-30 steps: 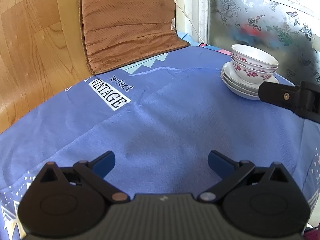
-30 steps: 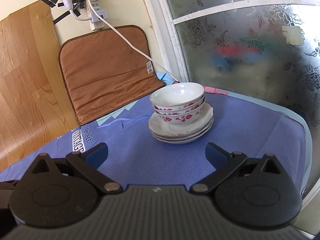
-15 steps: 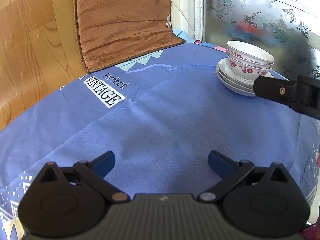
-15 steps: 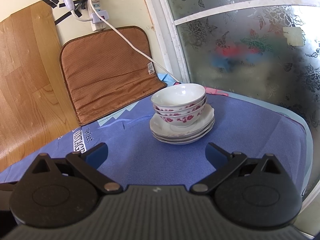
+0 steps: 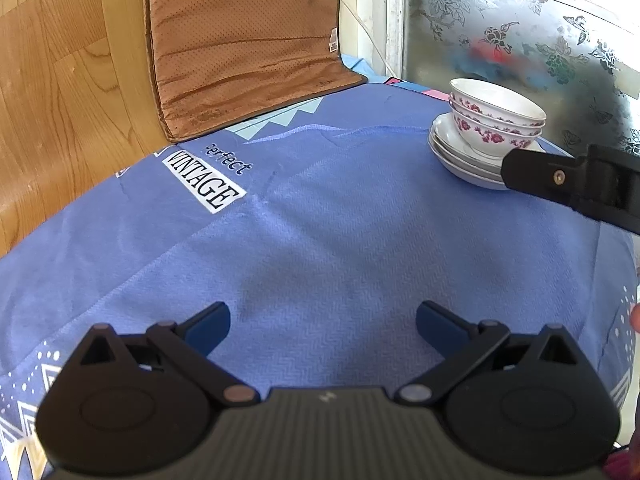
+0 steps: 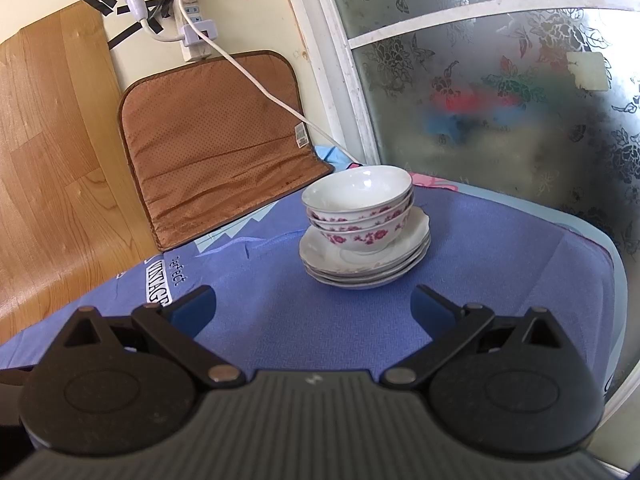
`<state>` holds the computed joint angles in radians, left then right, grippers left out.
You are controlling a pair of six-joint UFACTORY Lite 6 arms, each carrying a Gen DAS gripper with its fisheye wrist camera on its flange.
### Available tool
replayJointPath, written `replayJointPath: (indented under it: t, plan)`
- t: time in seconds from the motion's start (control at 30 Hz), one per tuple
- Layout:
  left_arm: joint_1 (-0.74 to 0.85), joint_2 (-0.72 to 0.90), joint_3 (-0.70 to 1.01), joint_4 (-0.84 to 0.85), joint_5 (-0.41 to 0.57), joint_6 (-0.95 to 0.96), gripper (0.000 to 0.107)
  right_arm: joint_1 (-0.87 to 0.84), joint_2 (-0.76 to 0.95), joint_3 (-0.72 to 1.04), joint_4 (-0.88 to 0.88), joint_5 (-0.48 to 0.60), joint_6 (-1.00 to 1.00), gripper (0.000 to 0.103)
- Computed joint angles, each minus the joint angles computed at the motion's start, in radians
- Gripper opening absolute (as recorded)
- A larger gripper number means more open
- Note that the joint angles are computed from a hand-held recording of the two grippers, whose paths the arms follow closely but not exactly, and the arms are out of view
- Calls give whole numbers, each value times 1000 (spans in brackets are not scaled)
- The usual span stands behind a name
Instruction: Organize plates and bowls
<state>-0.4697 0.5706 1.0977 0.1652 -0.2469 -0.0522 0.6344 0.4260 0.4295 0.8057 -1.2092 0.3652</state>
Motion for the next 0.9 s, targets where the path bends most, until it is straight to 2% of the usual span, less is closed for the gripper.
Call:
replayJointPath:
  t: [0.9]
  plan:
    - [11,13,26,253,34,-244,103,-25,6,0,-37,12,11,103]
